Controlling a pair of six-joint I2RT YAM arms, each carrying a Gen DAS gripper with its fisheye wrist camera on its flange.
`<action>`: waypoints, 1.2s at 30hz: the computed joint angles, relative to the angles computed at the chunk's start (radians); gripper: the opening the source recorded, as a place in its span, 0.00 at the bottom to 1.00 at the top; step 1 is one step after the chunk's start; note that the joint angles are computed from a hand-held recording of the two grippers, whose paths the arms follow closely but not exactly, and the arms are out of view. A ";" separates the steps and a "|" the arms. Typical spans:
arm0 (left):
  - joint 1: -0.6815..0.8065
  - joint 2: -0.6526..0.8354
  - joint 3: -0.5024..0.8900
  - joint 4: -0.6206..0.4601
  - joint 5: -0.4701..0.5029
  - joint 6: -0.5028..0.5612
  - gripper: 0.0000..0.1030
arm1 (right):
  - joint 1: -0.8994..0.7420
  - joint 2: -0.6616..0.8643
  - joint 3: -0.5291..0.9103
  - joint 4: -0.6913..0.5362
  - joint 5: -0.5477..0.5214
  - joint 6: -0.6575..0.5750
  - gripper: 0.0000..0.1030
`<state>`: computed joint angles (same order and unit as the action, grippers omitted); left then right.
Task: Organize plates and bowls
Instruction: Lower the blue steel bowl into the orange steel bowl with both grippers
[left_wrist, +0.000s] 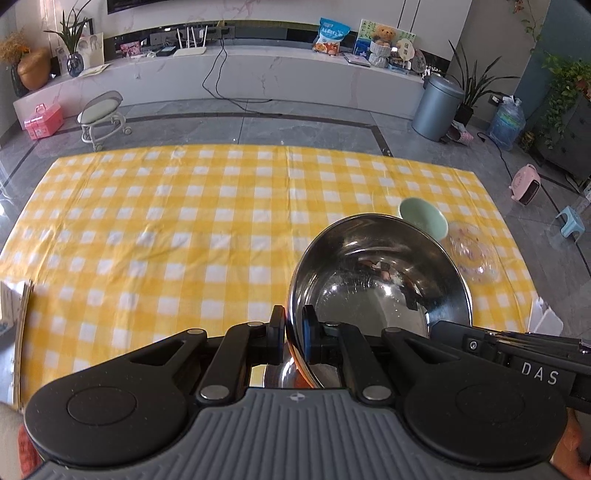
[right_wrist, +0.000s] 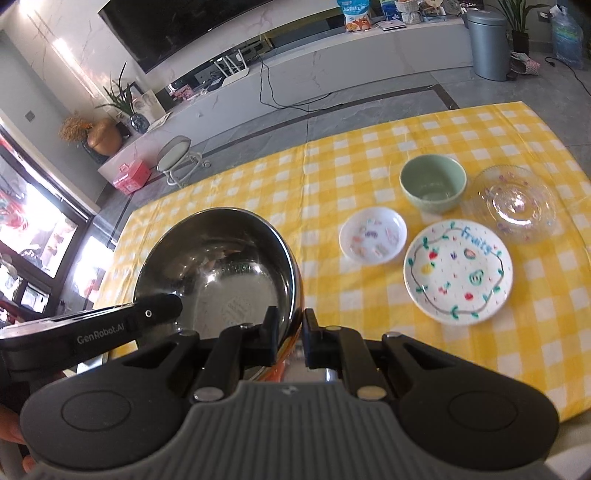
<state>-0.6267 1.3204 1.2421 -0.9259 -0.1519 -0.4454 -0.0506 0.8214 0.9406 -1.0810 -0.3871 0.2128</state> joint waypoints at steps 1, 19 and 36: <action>0.000 -0.008 -0.011 -0.004 0.003 -0.002 0.09 | 0.002 -0.015 -0.006 -0.012 0.001 -0.004 0.10; 0.078 -0.017 -0.225 0.062 0.164 -0.026 0.09 | 0.077 -0.020 -0.140 -0.006 0.081 -0.003 0.09; 0.080 0.094 -0.209 0.076 0.142 0.029 0.09 | 0.187 0.102 -0.202 0.132 0.176 0.050 0.07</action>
<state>-0.5466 1.4145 1.0328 -0.8503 -0.0102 -0.4168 0.1361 0.9235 0.7383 -0.9489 -0.2113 0.2630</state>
